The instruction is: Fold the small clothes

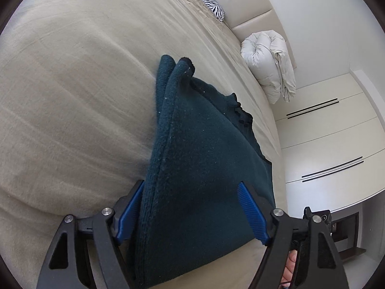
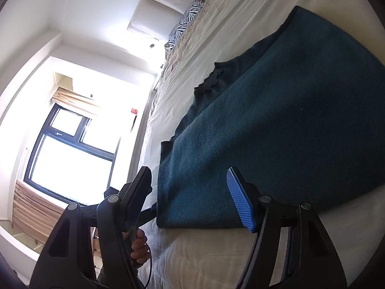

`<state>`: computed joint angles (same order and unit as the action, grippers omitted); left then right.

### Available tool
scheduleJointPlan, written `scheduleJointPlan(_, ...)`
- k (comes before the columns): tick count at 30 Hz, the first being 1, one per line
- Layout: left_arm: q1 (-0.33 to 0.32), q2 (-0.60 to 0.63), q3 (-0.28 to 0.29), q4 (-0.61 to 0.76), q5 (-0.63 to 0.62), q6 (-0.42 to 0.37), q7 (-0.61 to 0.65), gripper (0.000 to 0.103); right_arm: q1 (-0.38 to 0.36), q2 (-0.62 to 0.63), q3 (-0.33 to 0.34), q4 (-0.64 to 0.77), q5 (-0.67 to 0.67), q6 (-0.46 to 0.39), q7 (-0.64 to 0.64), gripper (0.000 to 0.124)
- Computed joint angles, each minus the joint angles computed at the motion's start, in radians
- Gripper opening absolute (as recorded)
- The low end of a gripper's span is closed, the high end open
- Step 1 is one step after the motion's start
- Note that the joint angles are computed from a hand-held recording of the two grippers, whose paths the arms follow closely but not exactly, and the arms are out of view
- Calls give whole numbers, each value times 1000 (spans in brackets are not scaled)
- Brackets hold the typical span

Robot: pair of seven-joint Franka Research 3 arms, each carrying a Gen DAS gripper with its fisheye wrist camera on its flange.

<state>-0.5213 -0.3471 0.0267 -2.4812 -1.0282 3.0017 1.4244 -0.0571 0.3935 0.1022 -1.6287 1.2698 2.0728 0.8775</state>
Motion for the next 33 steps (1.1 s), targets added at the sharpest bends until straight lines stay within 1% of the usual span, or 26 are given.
scheduleJointPlan(2, 11, 2, -12, 6, 17, -13, -30, 77, 18, 39, 12, 59, -24, -16, 22, 65)
scheduleJointPlan(4, -3, 10, -3, 21, -7, -34, -15, 71, 37, 85, 26, 129, -53, -21, 57, 65)
scheduleJointPlan(6, -7, 19, -1, 36, -40, -65, 7, 53, 56, 144, 44, 211, -90, -27, 95, 65)
scheduleJointPlan(7, 6, 24, -11, 40, -34, -83, 10, 47, 64, 169, 52, 246, -111, -33, 114, 65)
scheduleJointPlan(8, 27, 29, -28, 41, -16, -93, -5, 36, 71, 197, 60, 284, -135, -41, 135, 65)
scheduleJointPlan(9, 32, 30, -30, 38, -33, -95, 5, 30, 77, 226, 66, 322, -158, -48, 157, 65)
scheduleJointPlan(11, 3, 30, -1, 36, -189, -88, 120, 23, 90, 270, 82, 377, -195, -50, 192, 65)
scheduleJointPlan(12, 2, 27, 3, 33, -243, -90, 159, 21, 95, 293, 89, 407, -212, -51, 209, 65)
scheduleJointPlan(14, 4, 21, 5, 31, -342, -96, 242, 19, 104, 347, 103, 477, -245, -58, 246, 65)
scheduleJointPlan(16, 15, 13, 0, 26, -425, -105, 305, 18, 113, 389, 108, 515, -283, -63, 281, 65)
scheduleJointPlan(17, 22, 8, -4, 24, -469, -105, 336, 17, 116, 408, 109, 531, -302, -61, 296, 63)
scheduleJointPlan(20, 47, -9, -18, 18, -628, -115, 438, 16, 84, 421, 150, 518, -271, -50, 261, 63)
scheduleJointPlan(21, 58, -13, -26, 18, -655, -119, 451, 16, 78, 429, 156, 524, -268, -57, 257, 63)
scheduleJointPlan(23, 81, -8, -52, 28, -641, -118, 422, 15, 63, 428, 164, 520, -259, -71, 260, 61)
scheduleJointPlan(28, 148, 11, -145, 93, -463, -88, 277, 14, 13, 407, 177, 490, -194, -89, 252, 63)
scheduleJointPlan(31, 171, 48, -183, 166, -266, -81, 143, 14, -37, 402, 182, 488, -136, -114, 238, 64)
scheduleJointPlan(33, 177, 90, -206, 230, -105, -81, 41, 14, -63, 409, 179, 506, -107, -127, 245, 65)
